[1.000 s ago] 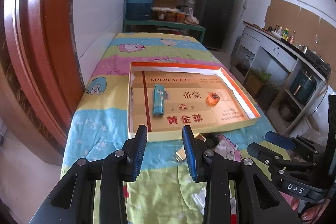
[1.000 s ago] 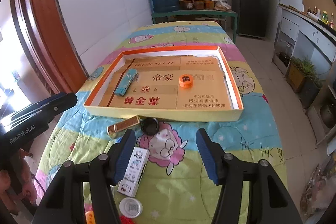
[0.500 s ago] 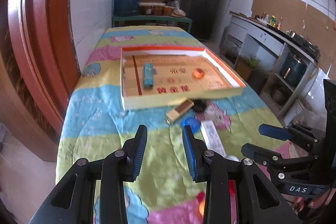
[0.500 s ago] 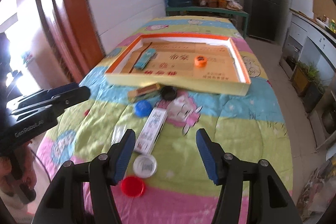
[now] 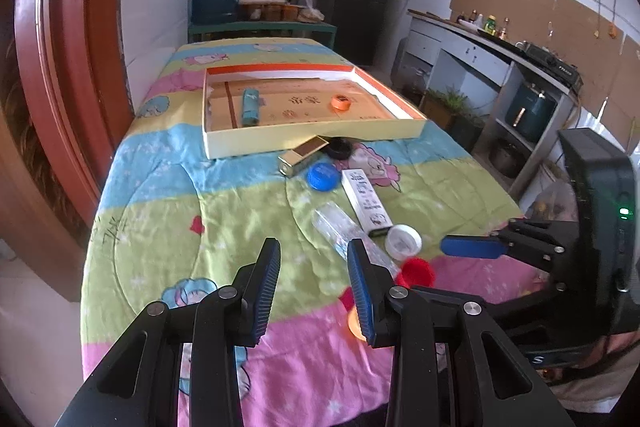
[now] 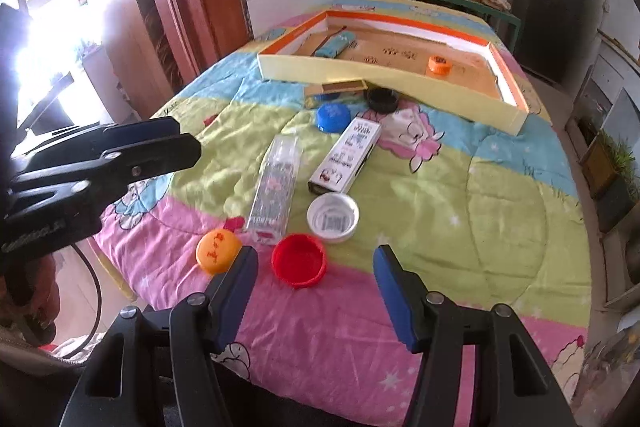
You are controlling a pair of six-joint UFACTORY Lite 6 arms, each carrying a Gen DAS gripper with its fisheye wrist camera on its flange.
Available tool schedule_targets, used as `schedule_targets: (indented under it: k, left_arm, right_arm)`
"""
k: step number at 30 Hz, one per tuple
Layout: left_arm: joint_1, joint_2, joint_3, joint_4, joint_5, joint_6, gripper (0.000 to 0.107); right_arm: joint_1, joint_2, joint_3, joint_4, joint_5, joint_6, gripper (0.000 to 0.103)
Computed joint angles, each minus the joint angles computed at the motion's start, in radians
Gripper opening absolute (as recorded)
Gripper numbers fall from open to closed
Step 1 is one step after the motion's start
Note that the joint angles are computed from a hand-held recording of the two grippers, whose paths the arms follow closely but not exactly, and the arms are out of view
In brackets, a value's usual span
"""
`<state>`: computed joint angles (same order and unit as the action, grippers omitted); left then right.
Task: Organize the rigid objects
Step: 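Withdraw both tools from the lid back toward the remaining objects, then grasp the yellow-orange cap with the left tool while the right tool grasps the red cap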
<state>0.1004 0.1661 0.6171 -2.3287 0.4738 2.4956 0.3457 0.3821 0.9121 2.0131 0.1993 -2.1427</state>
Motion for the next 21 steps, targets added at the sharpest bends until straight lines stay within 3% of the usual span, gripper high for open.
schedule_targets:
  k: [6, 13, 21]
  left_arm:
    - [-0.012, -0.023, -0.048, -0.021, 0.018, 0.038, 0.036]
    - [-0.024, -0.012, -0.06, -0.009, 0.017, 0.03, 0.036]
    - [-0.027, 0.019, -0.064, 0.116, 0.066, -0.027, 0.036]
  right_arm:
    - [0.012, 0.03, 0.004, 0.114, -0.005, -0.106, 0.06]
    - [0.049, 0.049, 0.01, 0.397, -0.035, -0.376, 0.06]
    - [0.052, 0.05, 0.006, 0.479, -0.027, -0.458, 0.058]
